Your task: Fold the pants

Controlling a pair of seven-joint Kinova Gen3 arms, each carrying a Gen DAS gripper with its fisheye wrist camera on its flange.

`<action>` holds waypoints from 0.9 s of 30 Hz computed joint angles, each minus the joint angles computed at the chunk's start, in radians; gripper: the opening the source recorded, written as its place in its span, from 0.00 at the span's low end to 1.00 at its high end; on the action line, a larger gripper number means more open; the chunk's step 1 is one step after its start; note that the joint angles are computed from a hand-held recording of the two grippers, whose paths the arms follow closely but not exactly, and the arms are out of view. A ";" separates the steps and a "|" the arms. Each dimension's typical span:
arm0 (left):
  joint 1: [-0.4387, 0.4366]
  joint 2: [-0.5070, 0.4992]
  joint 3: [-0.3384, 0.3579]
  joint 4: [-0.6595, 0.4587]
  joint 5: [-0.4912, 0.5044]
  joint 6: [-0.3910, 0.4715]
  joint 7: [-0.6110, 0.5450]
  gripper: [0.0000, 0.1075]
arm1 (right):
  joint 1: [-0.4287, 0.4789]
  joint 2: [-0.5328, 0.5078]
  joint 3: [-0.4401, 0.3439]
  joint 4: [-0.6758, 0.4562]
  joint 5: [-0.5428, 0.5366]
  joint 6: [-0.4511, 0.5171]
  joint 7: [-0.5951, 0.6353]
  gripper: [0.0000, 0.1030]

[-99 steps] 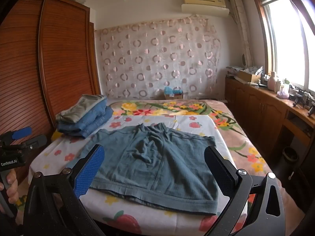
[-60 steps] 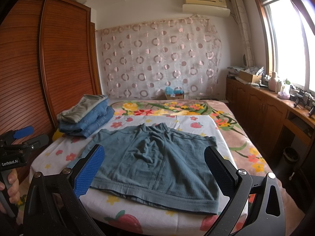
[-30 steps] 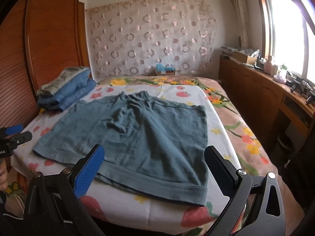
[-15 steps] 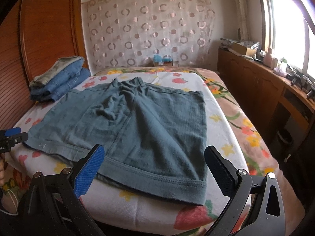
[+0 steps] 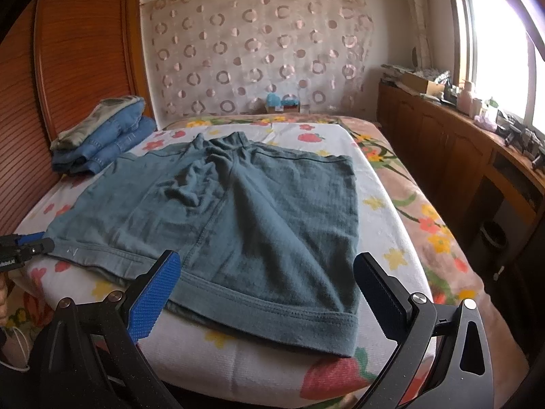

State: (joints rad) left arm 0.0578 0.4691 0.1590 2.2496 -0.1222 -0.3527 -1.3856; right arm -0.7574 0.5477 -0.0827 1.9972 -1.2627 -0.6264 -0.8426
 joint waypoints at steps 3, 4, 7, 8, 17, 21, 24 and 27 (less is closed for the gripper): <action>-0.030 0.000 0.026 -0.002 -0.029 0.005 0.014 0.16 | 0.006 -0.001 -0.002 0.005 0.013 0.005 -0.014 1.00; -0.019 -0.002 0.016 -0.001 -0.024 0.001 0.010 0.13 | 0.009 -0.003 -0.002 0.009 0.025 0.008 -0.024 1.00; -0.032 -0.024 0.038 -0.003 -0.049 -0.001 0.016 0.05 | 0.010 0.000 0.003 0.018 0.056 0.014 -0.055 1.00; -0.036 -0.032 0.049 -0.006 -0.059 -0.002 0.022 0.04 | 0.010 0.000 0.006 0.020 0.063 0.017 -0.061 1.00; -0.061 -0.078 0.163 -0.113 -0.188 0.084 0.090 0.03 | 0.017 -0.008 0.032 0.070 0.173 0.018 -0.176 1.00; -0.024 -0.070 0.184 -0.182 -0.198 0.131 0.072 0.03 | 0.026 -0.019 0.050 0.094 0.217 0.021 -0.215 1.00; -0.018 -0.055 0.223 -0.237 -0.203 0.175 0.056 0.03 | 0.040 -0.032 0.056 0.117 0.263 0.017 -0.265 1.00; 0.022 -0.040 0.221 -0.290 -0.177 0.216 0.020 0.03 | 0.043 -0.044 0.063 0.140 0.294 0.007 -0.301 1.00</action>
State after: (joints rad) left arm 0.0796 0.4291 0.3799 1.9592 -0.2997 -0.1371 -1.3658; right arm -0.7142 0.5038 -0.0196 2.1375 -0.9689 -0.6199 -1.1437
